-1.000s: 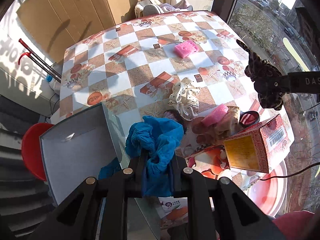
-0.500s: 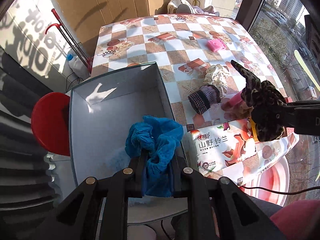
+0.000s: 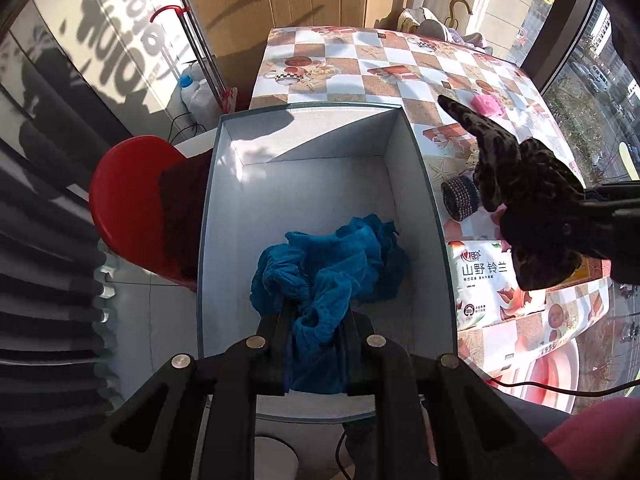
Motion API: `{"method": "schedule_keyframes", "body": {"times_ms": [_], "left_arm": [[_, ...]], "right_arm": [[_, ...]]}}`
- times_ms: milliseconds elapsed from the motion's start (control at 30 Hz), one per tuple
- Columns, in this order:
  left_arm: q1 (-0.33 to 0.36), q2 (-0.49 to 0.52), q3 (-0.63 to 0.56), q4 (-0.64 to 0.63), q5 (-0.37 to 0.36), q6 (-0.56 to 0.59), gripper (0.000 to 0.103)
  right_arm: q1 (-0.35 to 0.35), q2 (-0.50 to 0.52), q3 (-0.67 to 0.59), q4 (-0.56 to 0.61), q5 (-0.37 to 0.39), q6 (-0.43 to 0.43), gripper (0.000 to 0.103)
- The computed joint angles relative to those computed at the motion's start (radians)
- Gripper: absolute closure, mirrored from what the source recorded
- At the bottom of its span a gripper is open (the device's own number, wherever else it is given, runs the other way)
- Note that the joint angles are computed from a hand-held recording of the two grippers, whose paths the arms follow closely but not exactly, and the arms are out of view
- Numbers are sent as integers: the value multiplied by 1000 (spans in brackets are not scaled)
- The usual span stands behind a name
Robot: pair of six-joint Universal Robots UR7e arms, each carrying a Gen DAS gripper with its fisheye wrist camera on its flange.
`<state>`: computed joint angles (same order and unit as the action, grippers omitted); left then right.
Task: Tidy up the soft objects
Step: 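Carry the blue cloth with the left tool while the right tool carries the leopard scrunchie to the box, then release the blue cloth from the left tool while the right tool drops the leopard scrunchie into the box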
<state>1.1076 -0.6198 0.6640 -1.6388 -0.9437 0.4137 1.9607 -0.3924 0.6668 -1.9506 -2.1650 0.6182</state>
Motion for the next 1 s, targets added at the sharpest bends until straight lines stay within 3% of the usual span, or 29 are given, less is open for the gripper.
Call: {"method": "schedule_keyframes", "body": {"times_ms": [267, 1000], "left_arm": [[4, -15, 22, -3, -5, 1, 85], [1, -10, 16, 2, -7, 12, 85]], "right_arm": [[8, 89, -148, 108, 7, -42, 68], [7, 77, -126, 107, 15, -24, 68]]}}
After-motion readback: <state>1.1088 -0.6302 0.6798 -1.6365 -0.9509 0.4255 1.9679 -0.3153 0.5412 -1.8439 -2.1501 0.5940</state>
